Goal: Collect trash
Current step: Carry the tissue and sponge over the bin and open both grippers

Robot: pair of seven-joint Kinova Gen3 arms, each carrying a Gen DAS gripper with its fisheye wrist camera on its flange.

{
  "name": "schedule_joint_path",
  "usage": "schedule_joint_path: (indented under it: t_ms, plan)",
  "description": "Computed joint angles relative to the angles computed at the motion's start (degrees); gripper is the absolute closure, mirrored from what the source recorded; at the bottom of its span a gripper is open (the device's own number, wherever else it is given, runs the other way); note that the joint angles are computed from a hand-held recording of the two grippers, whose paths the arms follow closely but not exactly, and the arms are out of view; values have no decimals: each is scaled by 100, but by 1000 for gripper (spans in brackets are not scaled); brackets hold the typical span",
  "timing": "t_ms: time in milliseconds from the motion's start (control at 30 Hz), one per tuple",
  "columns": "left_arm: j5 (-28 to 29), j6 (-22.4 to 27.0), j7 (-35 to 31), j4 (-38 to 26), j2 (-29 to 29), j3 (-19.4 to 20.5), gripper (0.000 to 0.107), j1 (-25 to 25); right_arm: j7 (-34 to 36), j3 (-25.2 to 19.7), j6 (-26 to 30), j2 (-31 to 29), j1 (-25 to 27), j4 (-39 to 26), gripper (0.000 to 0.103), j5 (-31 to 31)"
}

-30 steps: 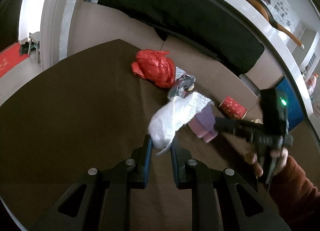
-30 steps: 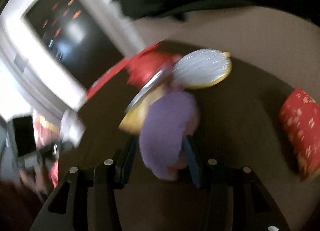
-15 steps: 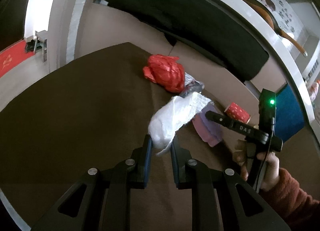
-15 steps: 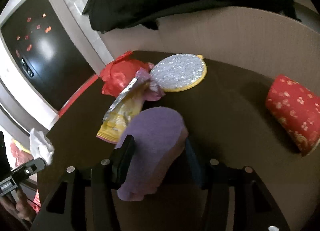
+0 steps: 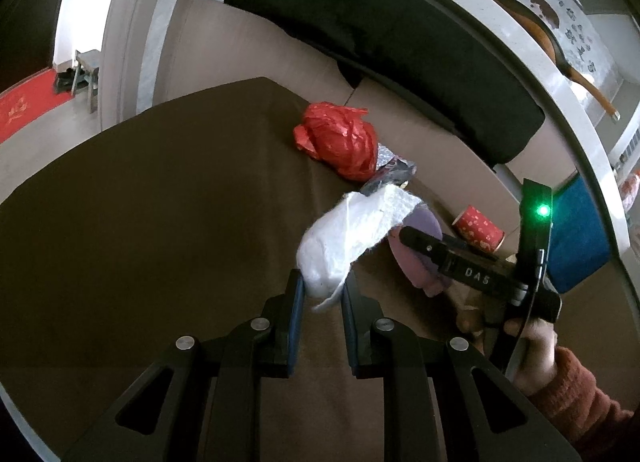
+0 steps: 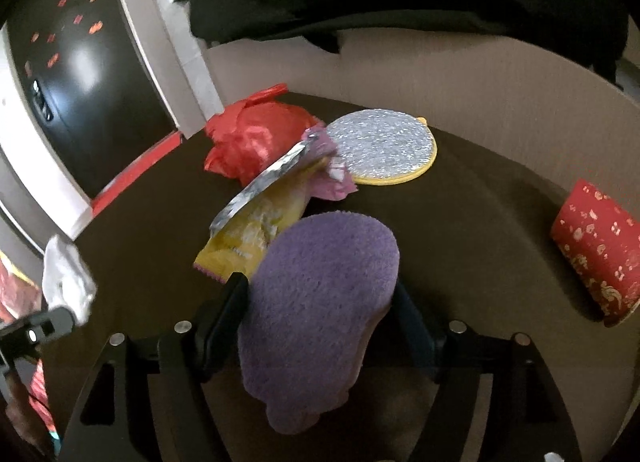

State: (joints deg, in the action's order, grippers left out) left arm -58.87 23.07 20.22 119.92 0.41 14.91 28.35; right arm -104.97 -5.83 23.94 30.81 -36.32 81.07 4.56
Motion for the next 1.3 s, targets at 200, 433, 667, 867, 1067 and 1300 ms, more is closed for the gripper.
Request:
schedule_joint_path:
  t_ms: [200,433,667,867,1067,1300]
  plan:
    - [-148,742,-86,-342,152,138,89,319,-1103,-769,259,-134,462,114,36,1292]
    - [-223,1206,-291,-797,327,132,89,712,-2493,-262,-660,-1239,70,1475,37,2923]
    - [-1014,1974,-254,-1648,666,171,89,1434,-4085,1292,-1028,-2411,-1208,2444,37,4554]
    - [-1275,2079,-916,-2605,1123,47,89,1921,-5335,1197,-553,-3490,-1075,3094,37,5952]
    - [-1529,1962,-1416,-3571,1699,-221,89,2473,-6564,737,43,-4453,-546,3737,37,7350]
    - [-1162,2035,-2431,-4940,2580,-401,89,2988,-6822,1609,1146,-5417,-1691,4169,37,7847]
